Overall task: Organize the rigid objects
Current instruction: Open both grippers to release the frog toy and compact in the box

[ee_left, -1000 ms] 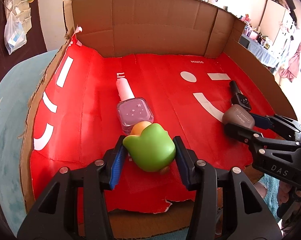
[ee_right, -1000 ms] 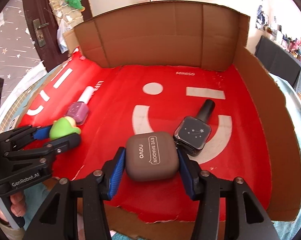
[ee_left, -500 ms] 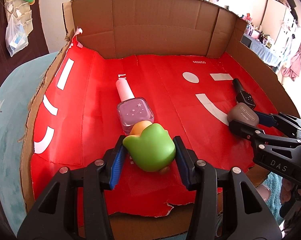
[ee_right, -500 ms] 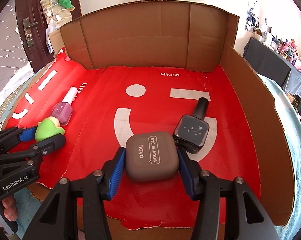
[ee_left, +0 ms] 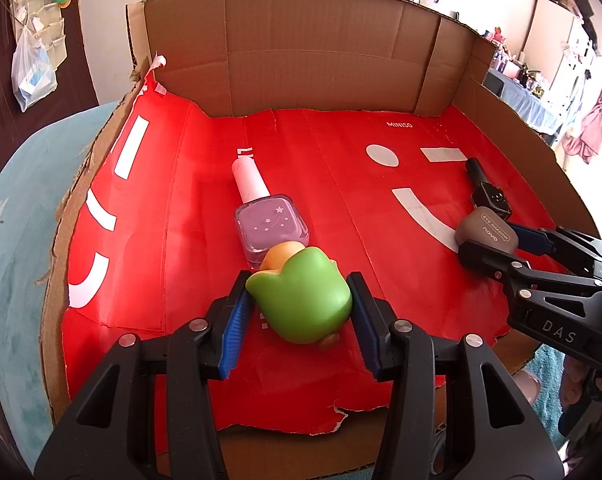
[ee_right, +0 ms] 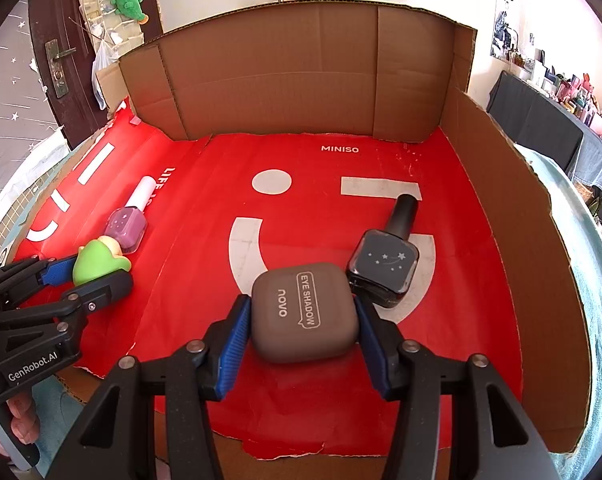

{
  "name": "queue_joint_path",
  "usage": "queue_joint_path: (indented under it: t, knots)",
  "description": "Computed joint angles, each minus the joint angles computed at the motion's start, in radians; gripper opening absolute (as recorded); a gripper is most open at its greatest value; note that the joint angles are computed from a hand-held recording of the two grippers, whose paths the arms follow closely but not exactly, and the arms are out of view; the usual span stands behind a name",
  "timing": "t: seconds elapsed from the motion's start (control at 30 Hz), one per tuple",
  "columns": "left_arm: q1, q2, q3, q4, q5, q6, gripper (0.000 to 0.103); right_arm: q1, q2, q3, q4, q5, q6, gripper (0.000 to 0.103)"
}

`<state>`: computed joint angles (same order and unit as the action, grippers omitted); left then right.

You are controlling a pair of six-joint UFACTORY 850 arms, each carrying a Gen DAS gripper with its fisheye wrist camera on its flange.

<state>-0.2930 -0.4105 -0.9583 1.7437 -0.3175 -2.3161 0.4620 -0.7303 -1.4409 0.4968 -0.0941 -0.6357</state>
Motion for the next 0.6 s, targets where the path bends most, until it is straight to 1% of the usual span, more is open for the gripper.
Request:
queue_joint_path:
  t: [0.17,0.27,0.33,0.4,0.47,0.6]
  knots:
    - [-0.001,-0.003,-0.005,-0.019,-0.004,0.023,0.046,-0.002,-0.001,-0.001,0.040,-0.004,-0.036,0.055]
    - [-0.001,-0.005,-0.008,-0.050,-0.011,0.051,0.054,-0.003,0.000,0.000,0.105,-0.010,-0.096,0.055]
    - [-0.001,-0.003,-0.006,-0.052,-0.015,0.052,0.054,-0.003,0.001,0.000,0.084,-0.008,-0.076,0.055]
    - [-0.004,0.001,-0.003,-0.044,-0.021,0.043,0.056,-0.004,0.002,0.001,0.101,-0.010,-0.092,0.055]
    - [-0.008,0.004,0.000,-0.043,-0.029,0.040,0.063,-0.005,0.005,0.002,0.114,-0.010,-0.104,0.055]
    - [-0.012,0.010,0.003,-0.040,-0.032,0.036,0.065,-0.007,0.009,0.006,0.133,-0.010,-0.119,0.057]
